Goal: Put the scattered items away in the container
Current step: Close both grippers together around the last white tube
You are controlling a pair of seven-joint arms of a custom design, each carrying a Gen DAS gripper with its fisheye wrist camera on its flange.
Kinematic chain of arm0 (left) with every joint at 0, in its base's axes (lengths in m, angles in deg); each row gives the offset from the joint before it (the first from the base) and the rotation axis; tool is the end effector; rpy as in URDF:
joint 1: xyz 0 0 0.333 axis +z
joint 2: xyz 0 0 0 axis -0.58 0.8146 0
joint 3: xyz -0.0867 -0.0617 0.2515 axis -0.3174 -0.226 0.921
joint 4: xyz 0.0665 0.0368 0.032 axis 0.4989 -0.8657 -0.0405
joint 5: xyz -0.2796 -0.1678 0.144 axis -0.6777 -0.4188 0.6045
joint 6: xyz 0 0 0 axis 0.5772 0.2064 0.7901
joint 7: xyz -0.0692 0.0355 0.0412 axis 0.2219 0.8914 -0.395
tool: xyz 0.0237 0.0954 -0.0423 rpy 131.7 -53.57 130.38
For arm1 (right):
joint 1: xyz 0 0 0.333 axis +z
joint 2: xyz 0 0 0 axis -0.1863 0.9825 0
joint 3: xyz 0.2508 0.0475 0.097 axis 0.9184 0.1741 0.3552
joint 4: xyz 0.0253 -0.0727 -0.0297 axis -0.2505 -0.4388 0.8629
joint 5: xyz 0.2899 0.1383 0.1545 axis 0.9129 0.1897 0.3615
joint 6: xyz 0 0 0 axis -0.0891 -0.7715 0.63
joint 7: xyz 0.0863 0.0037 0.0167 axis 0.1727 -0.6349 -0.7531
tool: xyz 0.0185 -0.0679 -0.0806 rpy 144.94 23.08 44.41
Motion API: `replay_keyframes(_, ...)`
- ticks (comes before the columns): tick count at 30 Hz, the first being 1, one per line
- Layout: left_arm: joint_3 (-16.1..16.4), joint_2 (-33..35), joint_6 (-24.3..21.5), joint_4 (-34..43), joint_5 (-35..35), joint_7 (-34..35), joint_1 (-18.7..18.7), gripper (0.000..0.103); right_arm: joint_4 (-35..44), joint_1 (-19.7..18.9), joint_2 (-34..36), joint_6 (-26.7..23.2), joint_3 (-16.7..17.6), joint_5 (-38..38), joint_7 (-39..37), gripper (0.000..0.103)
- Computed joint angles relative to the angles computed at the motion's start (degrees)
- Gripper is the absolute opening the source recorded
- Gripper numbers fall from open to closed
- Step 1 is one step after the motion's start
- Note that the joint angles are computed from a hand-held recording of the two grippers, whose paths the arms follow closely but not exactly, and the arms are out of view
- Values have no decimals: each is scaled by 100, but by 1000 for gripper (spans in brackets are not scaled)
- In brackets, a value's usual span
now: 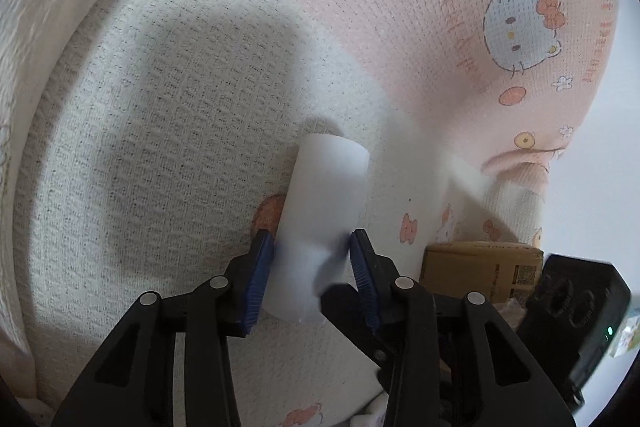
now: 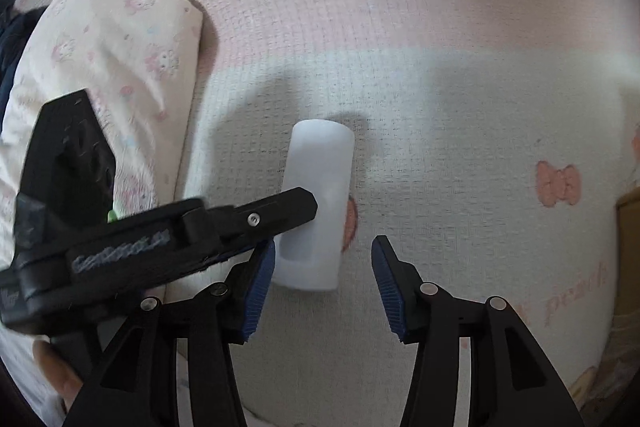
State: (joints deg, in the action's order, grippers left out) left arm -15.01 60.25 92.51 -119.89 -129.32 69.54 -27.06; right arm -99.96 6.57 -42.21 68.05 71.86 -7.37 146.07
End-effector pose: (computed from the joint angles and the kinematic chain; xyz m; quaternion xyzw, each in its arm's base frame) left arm 0.6494 -0.1213 0.2876 0.7139 -0.5816 0.3020 0.2467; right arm 0.6009 0.2312 0.3292 -0.7239 0.6596 0.0205 0.2012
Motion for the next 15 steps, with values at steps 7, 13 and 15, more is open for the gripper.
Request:
replay_keyframes(7, -11, 176, 69, 245, 118, 43, -13, 44, 667, -18, 540, -456, 39, 23, -150, 46)
replay_keyframes(13, -65, 187, 214, 195, 8, 130, 84, 44, 872, -20, 728, -613, 79, 44, -288, 41)
replay_keyframes(15, -110, 210, 247, 212, -66, 165, 113, 43, 906, 71, 730, -618, 13, -101, -267, 41)
